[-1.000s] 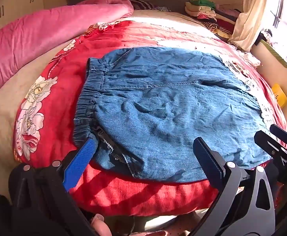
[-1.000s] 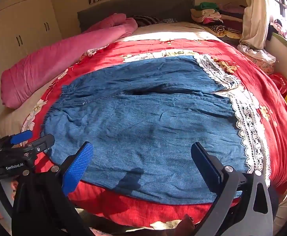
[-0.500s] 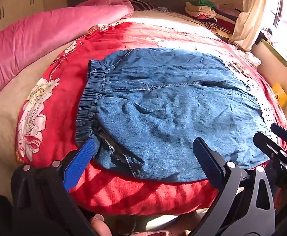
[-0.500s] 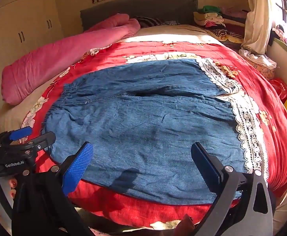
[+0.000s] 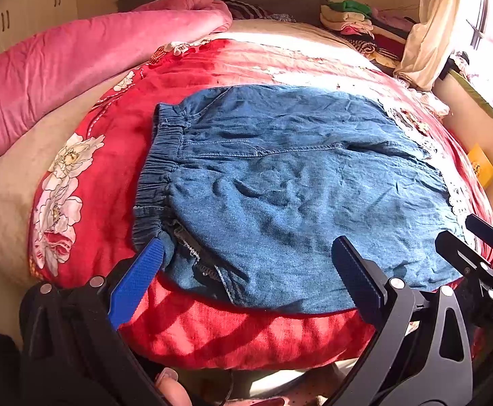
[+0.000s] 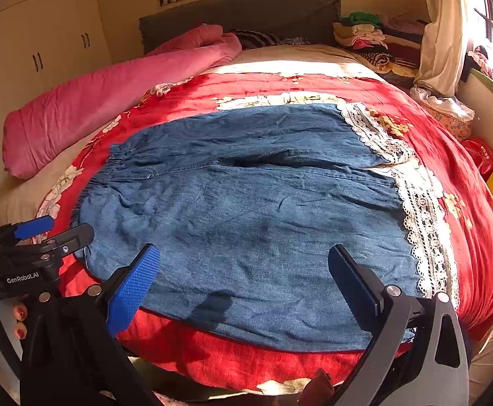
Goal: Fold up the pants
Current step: 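Position both grippers at the elastic waistband of the blue denim pants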
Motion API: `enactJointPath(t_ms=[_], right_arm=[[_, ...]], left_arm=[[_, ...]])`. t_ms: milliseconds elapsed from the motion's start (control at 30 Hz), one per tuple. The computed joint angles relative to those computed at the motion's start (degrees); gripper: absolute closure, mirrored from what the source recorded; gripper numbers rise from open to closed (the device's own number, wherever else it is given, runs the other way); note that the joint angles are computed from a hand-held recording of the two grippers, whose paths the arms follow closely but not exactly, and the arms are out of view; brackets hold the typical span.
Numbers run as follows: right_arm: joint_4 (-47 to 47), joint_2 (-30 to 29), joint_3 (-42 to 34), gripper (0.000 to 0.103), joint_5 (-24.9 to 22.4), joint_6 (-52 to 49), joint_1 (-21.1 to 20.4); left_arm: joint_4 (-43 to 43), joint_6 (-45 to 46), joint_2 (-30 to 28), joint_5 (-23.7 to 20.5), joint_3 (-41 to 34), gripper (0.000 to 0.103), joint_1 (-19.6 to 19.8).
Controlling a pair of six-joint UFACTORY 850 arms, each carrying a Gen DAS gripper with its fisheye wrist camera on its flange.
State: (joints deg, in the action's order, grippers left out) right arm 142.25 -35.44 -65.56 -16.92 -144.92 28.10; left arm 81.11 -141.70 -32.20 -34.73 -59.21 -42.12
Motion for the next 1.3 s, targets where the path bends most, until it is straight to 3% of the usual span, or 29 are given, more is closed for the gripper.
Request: enactJointPath(t_ms=[833, 1300], right_arm=[[3.6, 0.3, 0.5, 0.004, -0.4, -3.9, 0.2], [0.7, -1.2, -1.4, 0.004, 0.6, -1.5, 0.3]], left_arm=[[-0.5, 0.6, 0.2, -0.8, -0.1, 0.009, -0.3], [0.7, -0.3, 0.3, -0.1, 0.0, 0.009, 0.2]])
